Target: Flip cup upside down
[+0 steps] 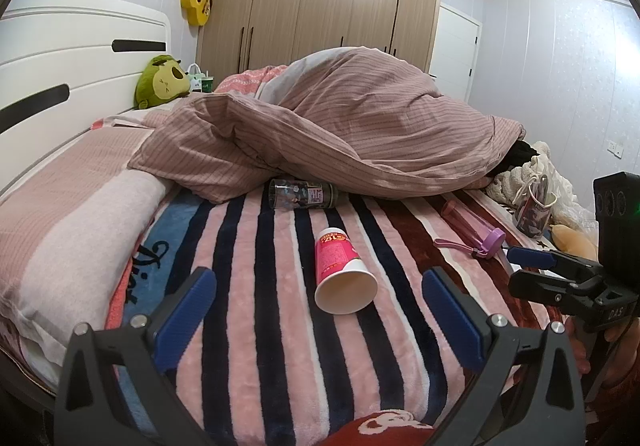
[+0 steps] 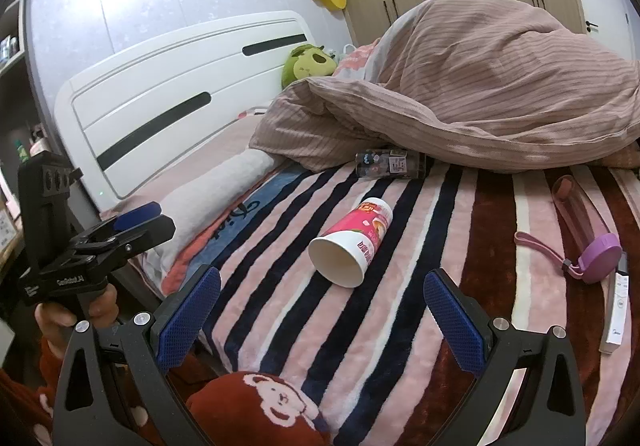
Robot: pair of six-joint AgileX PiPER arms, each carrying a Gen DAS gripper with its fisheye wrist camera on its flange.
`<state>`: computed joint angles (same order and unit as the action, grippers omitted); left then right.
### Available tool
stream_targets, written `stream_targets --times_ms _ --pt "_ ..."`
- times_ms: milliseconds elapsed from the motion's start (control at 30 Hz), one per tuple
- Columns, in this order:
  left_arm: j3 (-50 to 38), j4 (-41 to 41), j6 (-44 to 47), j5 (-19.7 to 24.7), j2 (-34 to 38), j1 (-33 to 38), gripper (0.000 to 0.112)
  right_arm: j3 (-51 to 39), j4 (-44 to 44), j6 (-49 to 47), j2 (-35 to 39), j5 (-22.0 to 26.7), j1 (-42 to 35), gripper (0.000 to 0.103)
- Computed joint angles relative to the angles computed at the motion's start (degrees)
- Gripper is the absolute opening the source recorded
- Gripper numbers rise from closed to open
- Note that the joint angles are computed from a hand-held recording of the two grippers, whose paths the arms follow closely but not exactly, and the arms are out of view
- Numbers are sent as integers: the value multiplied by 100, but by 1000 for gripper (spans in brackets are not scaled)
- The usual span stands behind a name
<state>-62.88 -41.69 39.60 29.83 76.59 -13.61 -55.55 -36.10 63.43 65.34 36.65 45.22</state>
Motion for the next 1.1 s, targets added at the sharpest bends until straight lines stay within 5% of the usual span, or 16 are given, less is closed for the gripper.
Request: stream_targets --times_ms 1100 --pt "-34 65 -79 38 -21 1 102 -18 -26 34 -8 19 31 102"
